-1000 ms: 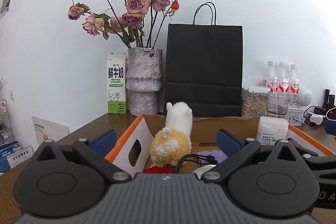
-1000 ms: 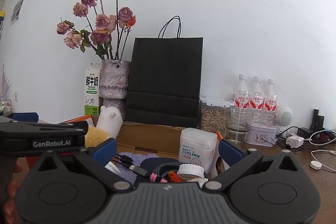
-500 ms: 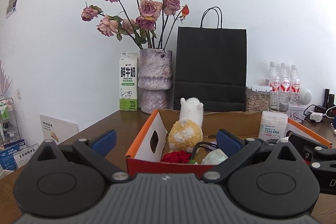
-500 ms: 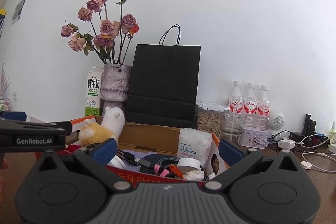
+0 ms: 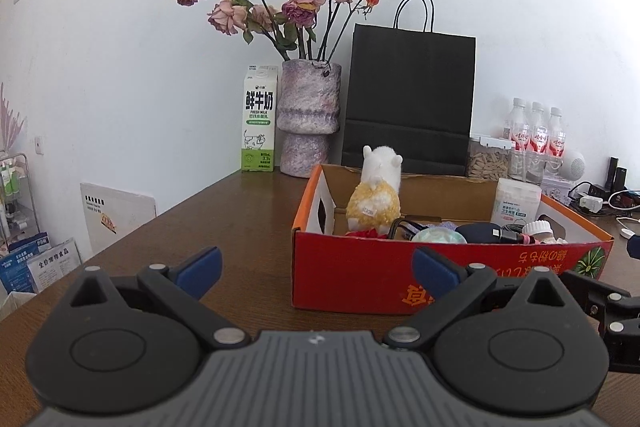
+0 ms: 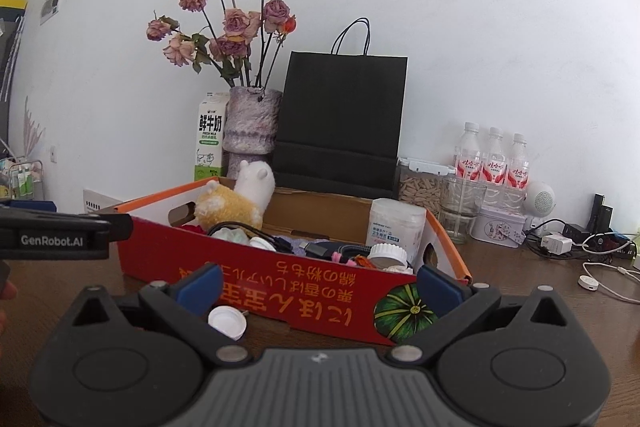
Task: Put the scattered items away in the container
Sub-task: 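Withdraw both grippers from the box toward the last cap and black cable, then grasp the last small white cap with the right gripper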
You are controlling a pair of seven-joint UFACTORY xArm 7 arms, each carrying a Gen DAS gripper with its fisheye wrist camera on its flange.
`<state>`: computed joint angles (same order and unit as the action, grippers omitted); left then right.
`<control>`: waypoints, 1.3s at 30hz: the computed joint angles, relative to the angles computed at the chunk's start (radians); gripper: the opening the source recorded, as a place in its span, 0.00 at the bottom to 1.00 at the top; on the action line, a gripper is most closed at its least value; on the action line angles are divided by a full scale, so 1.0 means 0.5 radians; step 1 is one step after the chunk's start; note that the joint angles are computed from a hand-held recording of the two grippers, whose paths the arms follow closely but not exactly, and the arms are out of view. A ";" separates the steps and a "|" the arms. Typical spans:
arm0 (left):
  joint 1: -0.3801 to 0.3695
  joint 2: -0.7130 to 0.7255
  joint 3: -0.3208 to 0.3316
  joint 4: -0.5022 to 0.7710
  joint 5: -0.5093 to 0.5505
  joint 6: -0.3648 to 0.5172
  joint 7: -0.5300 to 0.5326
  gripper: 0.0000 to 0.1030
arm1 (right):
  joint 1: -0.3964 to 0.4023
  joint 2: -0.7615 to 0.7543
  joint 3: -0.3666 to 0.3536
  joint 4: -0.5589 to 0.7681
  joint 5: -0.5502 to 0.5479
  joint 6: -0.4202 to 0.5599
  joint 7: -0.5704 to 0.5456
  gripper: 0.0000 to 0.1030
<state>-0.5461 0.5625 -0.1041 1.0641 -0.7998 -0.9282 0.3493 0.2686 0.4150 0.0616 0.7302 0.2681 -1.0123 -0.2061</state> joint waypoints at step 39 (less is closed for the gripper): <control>0.106 -0.307 0.277 -0.271 0.305 0.907 -0.384 1.00 | 0.334 -0.015 -0.298 0.423 0.178 1.335 0.095 1.00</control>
<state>-0.4930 0.4089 0.0346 0.9284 -0.6471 -0.4747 0.1574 0.4358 0.4073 -0.0874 0.9417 0.3573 -0.3447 -0.1588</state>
